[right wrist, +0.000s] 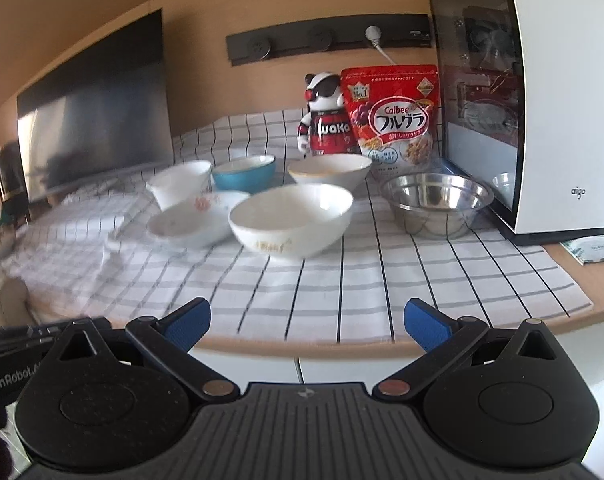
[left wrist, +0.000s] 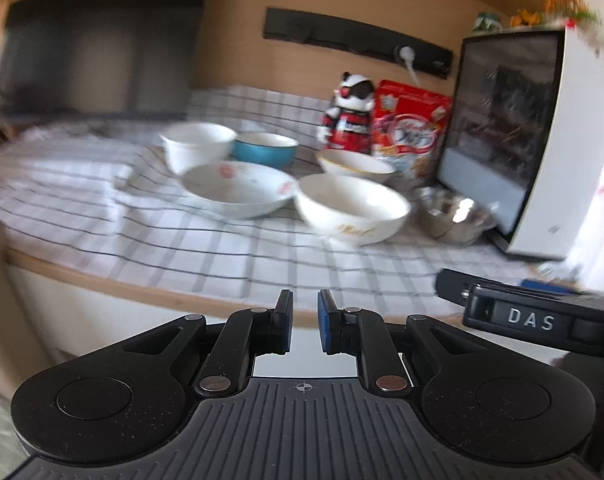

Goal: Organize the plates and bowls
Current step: 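Reach the left tool to the large white bowl's rim and close on it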

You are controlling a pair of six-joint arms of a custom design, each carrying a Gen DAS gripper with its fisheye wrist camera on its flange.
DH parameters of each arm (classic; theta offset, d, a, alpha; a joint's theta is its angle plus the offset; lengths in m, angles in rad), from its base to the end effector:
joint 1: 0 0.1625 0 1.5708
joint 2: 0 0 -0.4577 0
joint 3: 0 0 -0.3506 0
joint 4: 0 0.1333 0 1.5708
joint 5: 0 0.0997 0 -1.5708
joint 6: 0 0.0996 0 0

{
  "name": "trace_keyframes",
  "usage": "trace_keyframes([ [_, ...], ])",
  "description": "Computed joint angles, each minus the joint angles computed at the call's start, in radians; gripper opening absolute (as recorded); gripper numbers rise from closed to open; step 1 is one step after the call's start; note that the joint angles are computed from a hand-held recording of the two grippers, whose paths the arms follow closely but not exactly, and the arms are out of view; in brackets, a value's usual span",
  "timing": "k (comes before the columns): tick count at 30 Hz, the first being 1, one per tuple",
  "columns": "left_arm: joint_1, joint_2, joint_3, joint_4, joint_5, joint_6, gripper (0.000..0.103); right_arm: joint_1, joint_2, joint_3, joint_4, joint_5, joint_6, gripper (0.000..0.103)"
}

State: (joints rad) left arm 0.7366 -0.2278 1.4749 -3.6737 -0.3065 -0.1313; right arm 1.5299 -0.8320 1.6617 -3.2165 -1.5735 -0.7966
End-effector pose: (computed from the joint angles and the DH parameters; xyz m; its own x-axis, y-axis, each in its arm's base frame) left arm -0.3248 -0.6027 -0.0109 -0.7932 -0.3155 -0.5208 0.3851 0.4026 -0.8304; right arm 0.1049 -0.6906 0.2466 -0.7185 -0.4595 0.5221 -0.6947 0.5093 -0.5079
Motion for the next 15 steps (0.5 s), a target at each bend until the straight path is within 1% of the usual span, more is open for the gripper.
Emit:
trace_keyframes([
  [3,0.051,-0.09,0.051,0.067,-0.216,-0.149,0.016,0.011,0.022,-0.091,0.104,0.01,0.052,0.103],
  [4,0.068,-0.109,0.048,0.096,-0.261,-0.192,0.016,0.016,0.034,-0.126,0.135,0.013,0.068,0.103],
  [5,0.078,-0.121,0.039,0.13,-0.278,-0.224,0.016,0.022,0.049,-0.164,0.167,0.011,0.082,0.103],
  [8,0.109,-0.16,-0.032,0.357,-0.28,-0.321,0.016,0.044,0.103,-0.284,0.258,-0.016,0.127,0.103],
  [9,0.124,-0.174,-0.053,0.413,-0.31,-0.327,0.016,0.052,0.122,-0.329,0.299,-0.031,0.143,0.103],
  [11,0.162,-0.21,-0.081,0.523,-0.412,-0.325,0.016,0.068,0.171,-0.431,0.393,-0.075,0.19,0.103],
  [13,0.203,-0.241,-0.121,0.649,-0.51,-0.376,0.016,0.078,0.214,-0.529,0.49,-0.11,0.26,0.103],
  [15,0.242,-0.26,-0.164,0.751,-0.579,-0.452,0.016,0.087,0.26,-0.625,0.574,-0.141,0.344,0.103],
])
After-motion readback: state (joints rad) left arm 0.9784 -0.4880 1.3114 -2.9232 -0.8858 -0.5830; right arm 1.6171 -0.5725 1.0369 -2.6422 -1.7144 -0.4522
